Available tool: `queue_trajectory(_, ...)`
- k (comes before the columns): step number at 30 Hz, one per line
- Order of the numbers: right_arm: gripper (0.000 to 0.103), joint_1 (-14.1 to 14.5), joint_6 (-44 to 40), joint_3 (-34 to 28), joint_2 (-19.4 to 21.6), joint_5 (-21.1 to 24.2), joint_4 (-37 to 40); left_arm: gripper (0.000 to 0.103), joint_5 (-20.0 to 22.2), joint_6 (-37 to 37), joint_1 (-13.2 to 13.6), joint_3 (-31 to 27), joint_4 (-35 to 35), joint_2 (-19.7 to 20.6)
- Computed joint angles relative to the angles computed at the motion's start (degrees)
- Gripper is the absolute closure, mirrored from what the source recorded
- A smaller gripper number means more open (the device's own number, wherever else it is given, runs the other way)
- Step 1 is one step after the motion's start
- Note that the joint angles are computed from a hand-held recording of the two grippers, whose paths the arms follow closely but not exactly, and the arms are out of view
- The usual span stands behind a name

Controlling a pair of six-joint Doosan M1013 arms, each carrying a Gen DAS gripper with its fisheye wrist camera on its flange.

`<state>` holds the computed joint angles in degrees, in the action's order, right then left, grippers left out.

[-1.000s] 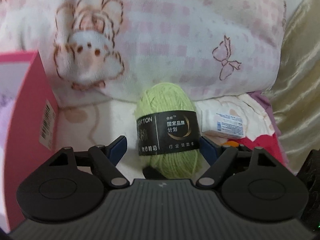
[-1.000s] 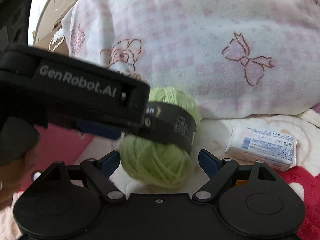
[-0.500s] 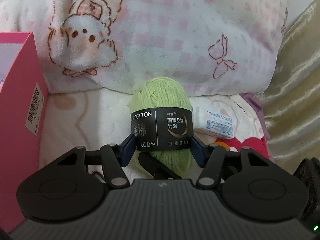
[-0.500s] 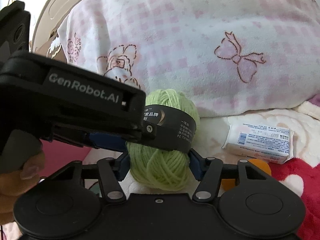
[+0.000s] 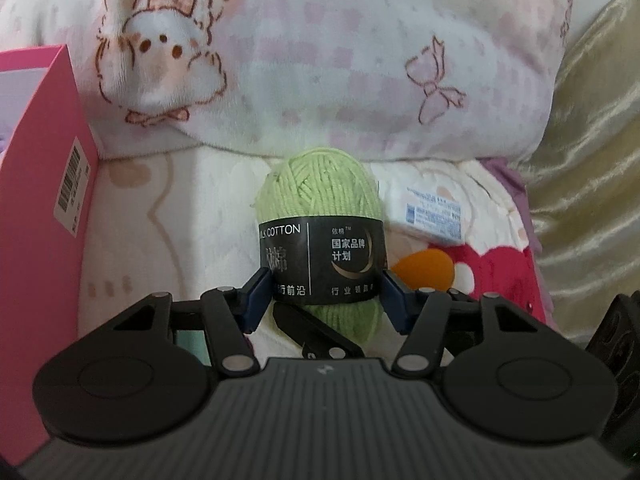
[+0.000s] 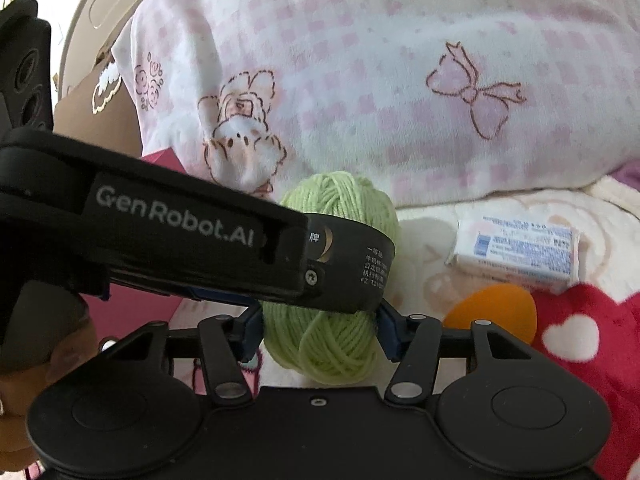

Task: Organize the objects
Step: 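Lift the green yarn ball with the left gripper toward the pink box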

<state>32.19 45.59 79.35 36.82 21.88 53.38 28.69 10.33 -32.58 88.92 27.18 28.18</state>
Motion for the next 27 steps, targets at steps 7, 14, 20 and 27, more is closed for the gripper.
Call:
queue_trajectory(7,0.044,0.4,9.3,1.7,-2.0,1.1,-9.0,0.048,-0.6,2.5,-0.8,0.8,-4.3,-0.8)
queue_trajectory(14,0.045,0.6,15.4,2.1,-3.2,4.7,-13.4,0.048,1.4,4.2,-1.8,1.1,-7.2,-1.7)
queue_trajectory(20,0.045,1.0,17.8,1.8,-3.5,7.7,-16.7,0.049,2.6,5.8,-2.1,1.8,-10.4,-2.5)
queue_trajectory(27,0.045,0.8,15.3,4.6,-5.3,9.2,-13.8,0.049,4.2,12.3,-2.4,2.1,-18.2,-3.0)
